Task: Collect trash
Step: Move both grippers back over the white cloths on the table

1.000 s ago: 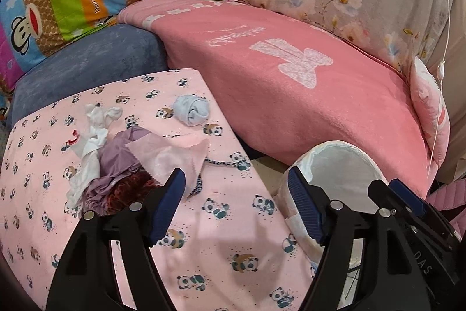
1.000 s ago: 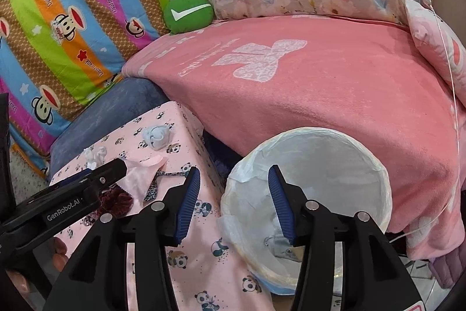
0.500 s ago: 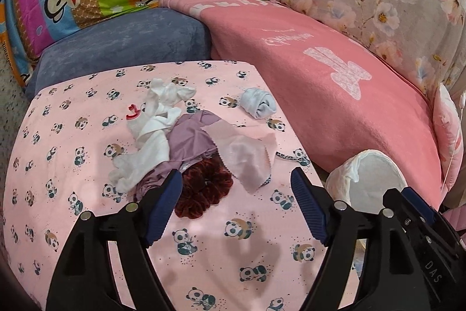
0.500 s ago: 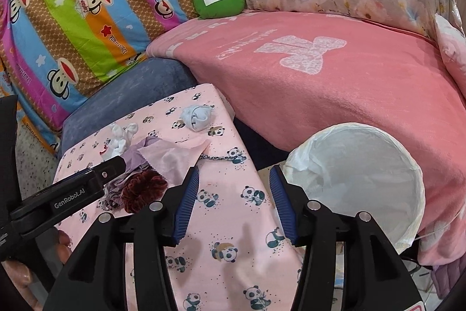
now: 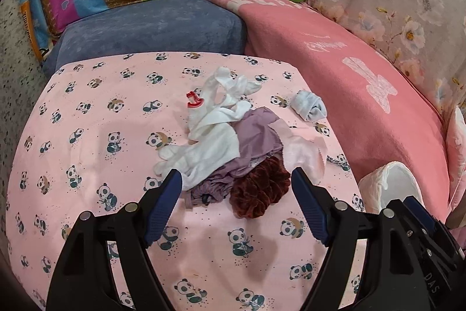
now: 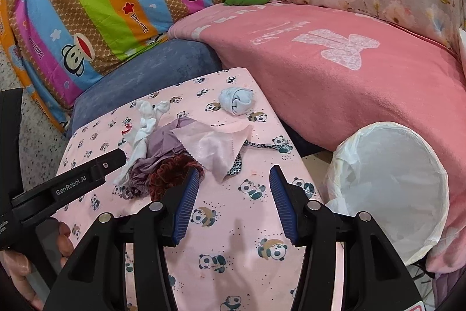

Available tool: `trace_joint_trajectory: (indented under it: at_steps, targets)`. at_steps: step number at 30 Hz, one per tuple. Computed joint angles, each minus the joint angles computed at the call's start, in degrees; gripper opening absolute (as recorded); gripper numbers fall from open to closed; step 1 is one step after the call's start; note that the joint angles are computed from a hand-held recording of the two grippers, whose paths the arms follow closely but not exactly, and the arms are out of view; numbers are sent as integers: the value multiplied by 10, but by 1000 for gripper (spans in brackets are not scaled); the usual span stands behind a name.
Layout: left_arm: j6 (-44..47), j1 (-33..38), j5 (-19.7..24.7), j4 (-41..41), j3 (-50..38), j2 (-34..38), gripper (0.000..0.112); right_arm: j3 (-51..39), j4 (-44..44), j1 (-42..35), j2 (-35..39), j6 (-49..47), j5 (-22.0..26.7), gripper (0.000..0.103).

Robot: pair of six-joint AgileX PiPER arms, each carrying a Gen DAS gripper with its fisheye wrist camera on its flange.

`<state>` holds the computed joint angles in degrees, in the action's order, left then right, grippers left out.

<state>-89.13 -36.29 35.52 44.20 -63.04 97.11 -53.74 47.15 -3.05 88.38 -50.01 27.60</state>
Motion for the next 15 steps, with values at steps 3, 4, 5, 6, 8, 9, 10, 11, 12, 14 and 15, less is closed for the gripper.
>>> trace_joint_trajectory:
  at_steps: [3, 4, 5, 6, 8, 9, 10, 11, 12, 14, 15]
  targets:
    - [2, 20, -18, -9, 20, -7, 74, 0, -11, 22, 9, 15, -12, 51]
    - [5, 28, -27, -14, 27, -9, 74, 0, -13, 27, 11, 19, -14, 51]
    - [7, 36, -34, -17, 32, -10, 74, -1, -16, 36, 17, 25, -18, 51]
    - [10, 41, -37, -20, 34, -10, 74, -2, -17, 40, 22, 27, -20, 51]
    - [21, 54, -51, -28, 38, -8, 74, -5, -21, 50, 30, 34, -25, 51]
    - [28, 59, -56, -32, 37, -6, 74, -7, -23, 55, 35, 38, -28, 51]
    - [35, 63, -59, -35, 33, -2, 74, -9, -25, 61, 41, 42, -31, 51]
    - [43, 68, -64, -39, 30, 2, 74, -12, -29, 66, 46, 46, -33, 51]
    - [53, 72, -69, -45, 25, 6, 74, -14, -30, 70, 50, 49, -36, 51]
    - [73, 82, -85, -58, 20, 15, 73, -21, -36, 76, 59, 57, -39, 51]
    - [89, 88, -91, -71, 15, 21, 73, -25, -38, 79, 65, 62, -40, 51]
